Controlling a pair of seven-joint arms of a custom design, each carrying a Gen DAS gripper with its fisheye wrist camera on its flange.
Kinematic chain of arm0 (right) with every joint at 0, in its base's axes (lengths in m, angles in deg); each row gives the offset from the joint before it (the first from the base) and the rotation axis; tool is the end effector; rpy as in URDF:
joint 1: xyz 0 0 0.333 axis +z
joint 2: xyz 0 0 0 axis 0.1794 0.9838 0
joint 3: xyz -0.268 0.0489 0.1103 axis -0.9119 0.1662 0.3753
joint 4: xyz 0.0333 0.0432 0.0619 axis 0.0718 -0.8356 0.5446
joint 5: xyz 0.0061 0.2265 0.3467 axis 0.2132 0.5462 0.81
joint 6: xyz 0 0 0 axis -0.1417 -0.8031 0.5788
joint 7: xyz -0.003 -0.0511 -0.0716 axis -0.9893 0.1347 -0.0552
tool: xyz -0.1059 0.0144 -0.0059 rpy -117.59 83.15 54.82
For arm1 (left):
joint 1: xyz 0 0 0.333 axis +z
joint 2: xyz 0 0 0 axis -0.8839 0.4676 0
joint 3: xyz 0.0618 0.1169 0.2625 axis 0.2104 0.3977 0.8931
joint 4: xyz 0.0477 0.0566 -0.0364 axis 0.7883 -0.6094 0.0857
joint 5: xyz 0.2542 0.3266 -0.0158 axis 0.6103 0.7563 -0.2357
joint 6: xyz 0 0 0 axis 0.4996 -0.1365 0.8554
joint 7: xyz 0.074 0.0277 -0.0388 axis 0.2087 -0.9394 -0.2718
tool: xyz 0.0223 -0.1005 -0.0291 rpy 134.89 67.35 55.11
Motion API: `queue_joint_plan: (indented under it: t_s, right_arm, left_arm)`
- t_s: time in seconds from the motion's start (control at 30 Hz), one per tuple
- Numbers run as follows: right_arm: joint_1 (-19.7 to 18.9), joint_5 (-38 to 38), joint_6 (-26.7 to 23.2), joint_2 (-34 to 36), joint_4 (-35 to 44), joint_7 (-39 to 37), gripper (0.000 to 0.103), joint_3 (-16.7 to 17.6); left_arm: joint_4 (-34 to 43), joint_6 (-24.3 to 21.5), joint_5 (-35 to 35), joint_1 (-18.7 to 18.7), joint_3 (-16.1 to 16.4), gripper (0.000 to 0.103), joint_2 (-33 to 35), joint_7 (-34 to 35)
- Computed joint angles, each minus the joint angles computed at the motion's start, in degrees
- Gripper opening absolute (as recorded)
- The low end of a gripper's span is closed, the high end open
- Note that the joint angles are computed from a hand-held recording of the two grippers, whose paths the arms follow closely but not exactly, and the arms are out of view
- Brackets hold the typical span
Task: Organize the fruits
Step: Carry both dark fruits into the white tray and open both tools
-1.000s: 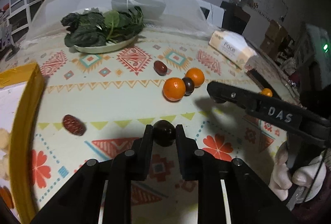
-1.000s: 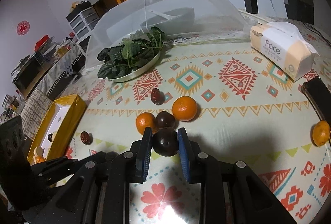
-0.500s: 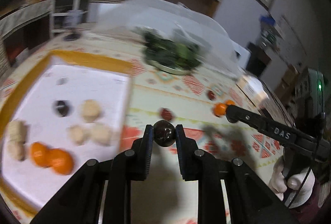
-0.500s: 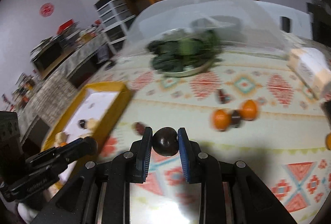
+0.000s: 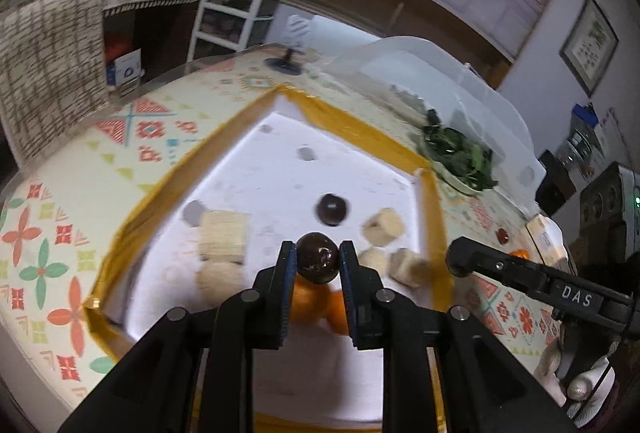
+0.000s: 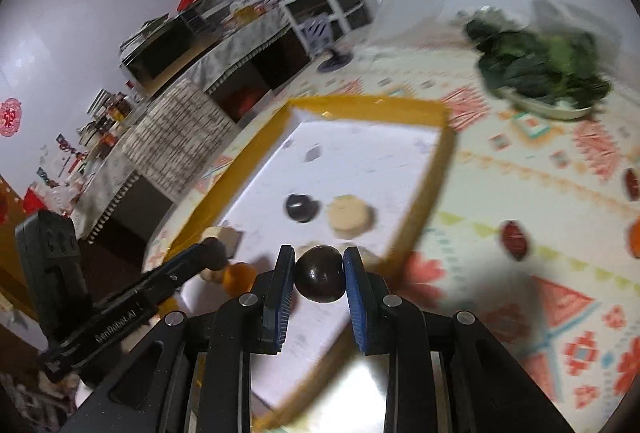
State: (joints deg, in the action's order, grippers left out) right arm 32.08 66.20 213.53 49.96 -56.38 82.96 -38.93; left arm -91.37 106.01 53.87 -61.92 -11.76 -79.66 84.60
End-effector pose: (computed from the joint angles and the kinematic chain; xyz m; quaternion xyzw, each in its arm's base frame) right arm 0.4748 0.1744 0.4580 -0.8113 0.4293 0.0751 0.3898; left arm 0.3409 -0.1211 0.4504 -0.7968 0.4396 -0.3581 0.2089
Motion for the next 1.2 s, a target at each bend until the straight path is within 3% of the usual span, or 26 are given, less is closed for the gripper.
queue_joint_plan:
  t_s: [0.23, 0.3, 0.37, 0.47, 0.57, 0.8, 0.97, 1.07, 1.2]
  right_arm:
    - [1.49, -2.40, 2.01, 6.00, 3.96, 3.80, 0.027, 3.67]
    - [2.02, -3.34, 3.59, 7.28, 4.72, 5.01, 0.028, 4.92]
    - [2.47, -3.50, 5.06, 8.08, 5.22, 5.44, 0.028, 5.58]
    - [2.88, -3.88, 6.30, 8.60, 5.78, 5.89, 0.028, 6.07]
    - [2.94, -3.46, 6.70, 8.60, 5.98, 5.51, 0.031, 5.87]
    - [2.64, -1.46, 6.35, 7.27, 5.40, 4.71, 0.033, 4.97]
    - [2.75, -0.02, 6.91, 3.80, 2.74, 2.51, 0.037, 3.83]
    - [2.54, 0.62, 6.90, 1.55, 0.88, 1.28, 0.038, 2.40]
    - [1.51, 0.60, 6.52, -0.69, -1.21, 0.48, 0.039, 0.18]
  left_arm:
    - [-3.00, -0.60, -0.66, -0.44, 2.12, 0.022, -2.63, 0.75]
    - [-3.57, -0.28, -0.93, -0.84, 2.74, 0.026, -3.28, 1.51]
    - [-3.96, -0.26, -1.22, -0.85, 2.69, 0.043, -4.24, 1.73]
    - [-4.63, -0.11, -1.51, -0.67, 2.49, 0.048, -6.04, 1.74]
    - [-5.07, 0.04, -2.14, -0.91, 2.95, 0.056, -7.12, 1.98]
    - [-4.91, -0.41, -2.85, -1.10, 2.44, 0.059, -8.20, 1.76]
    - [-2.72, -3.80, -1.54, 0.56, -1.33, 0.083, -9.59, -1.64]
    - [-1.17, -4.48, 0.09, 0.65, -2.83, 0.084, -9.51, -3.46]
    - [0.97, -3.42, 0.82, -1.06, -2.31, 0.084, -6.38, -3.60]
